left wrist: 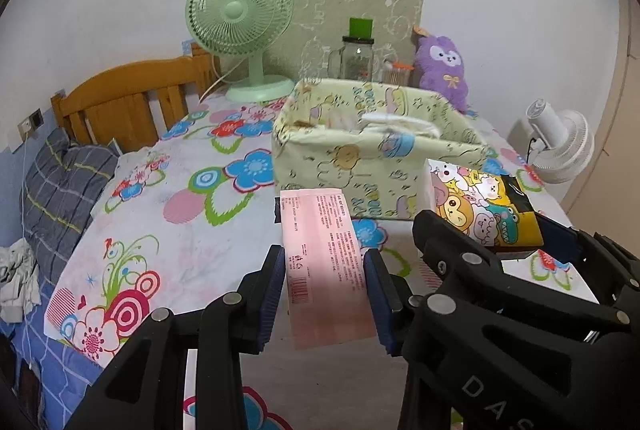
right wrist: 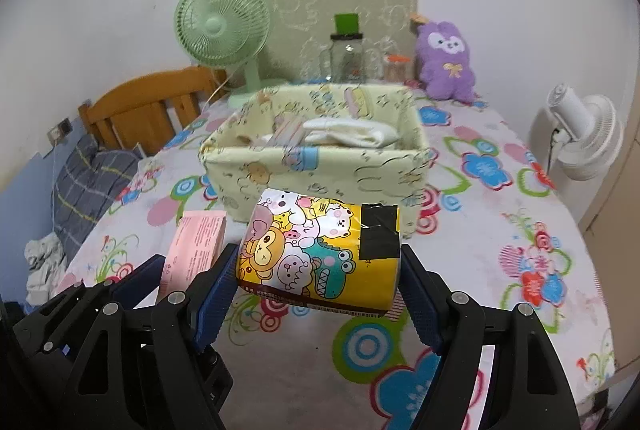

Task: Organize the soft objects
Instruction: 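Lift the cartoon snack box with the right tool while the left tool approaches the pink packet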

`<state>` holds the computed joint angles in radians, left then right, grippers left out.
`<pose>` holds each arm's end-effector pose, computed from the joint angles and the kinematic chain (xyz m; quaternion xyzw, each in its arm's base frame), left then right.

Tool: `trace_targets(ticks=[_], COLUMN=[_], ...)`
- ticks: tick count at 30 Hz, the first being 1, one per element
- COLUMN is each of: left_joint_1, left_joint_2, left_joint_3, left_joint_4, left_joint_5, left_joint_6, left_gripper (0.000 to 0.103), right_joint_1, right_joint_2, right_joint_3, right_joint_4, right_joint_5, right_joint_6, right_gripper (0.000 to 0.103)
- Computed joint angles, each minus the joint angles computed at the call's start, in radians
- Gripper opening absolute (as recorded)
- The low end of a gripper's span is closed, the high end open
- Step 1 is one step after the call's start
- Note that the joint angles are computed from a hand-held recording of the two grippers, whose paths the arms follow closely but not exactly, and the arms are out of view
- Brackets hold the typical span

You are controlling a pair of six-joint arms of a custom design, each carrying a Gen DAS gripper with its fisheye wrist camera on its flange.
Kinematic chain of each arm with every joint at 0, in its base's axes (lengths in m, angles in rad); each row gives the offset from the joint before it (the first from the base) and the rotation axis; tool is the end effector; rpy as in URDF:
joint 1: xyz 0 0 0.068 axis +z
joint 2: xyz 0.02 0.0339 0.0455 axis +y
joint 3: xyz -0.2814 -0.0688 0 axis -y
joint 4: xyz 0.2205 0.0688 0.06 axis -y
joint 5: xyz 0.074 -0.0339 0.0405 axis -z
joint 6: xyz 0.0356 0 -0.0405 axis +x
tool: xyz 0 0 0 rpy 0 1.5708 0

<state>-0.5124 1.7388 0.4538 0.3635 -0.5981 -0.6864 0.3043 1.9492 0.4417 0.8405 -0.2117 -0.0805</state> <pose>0.2271 -0.1048 0.1139 -0.1723 0.8941 0.0586 0.4092 0.2680 0.0920 0.0914 -0.2163 0.8693 0.1429 0.4209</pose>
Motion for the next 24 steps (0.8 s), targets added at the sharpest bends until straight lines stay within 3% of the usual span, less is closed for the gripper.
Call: trace_targets(ticks=[12,24], left_joint_1=[-0.049,-0.047], left_joint_2=[-0.118,-0.158], left_joint_3=[0.066,0.116], left_joint_4=[-0.142,-0.191], left_joint_5=[-0.050,-0.064], left_joint_6=[0.008,0.051], left_gripper=[0.041,0.041], right_joint_1=[-0.048,-0.068], right_joint_2=[-0.177,-0.254], right_joint_3=[-0.021,0.015], right_joint_4=[-0.096,-0.179], right_joint_5=[-0.032,-0.053], right_joint_6=[-0.014,-0.011], right_gripper=[0.079,0.079])
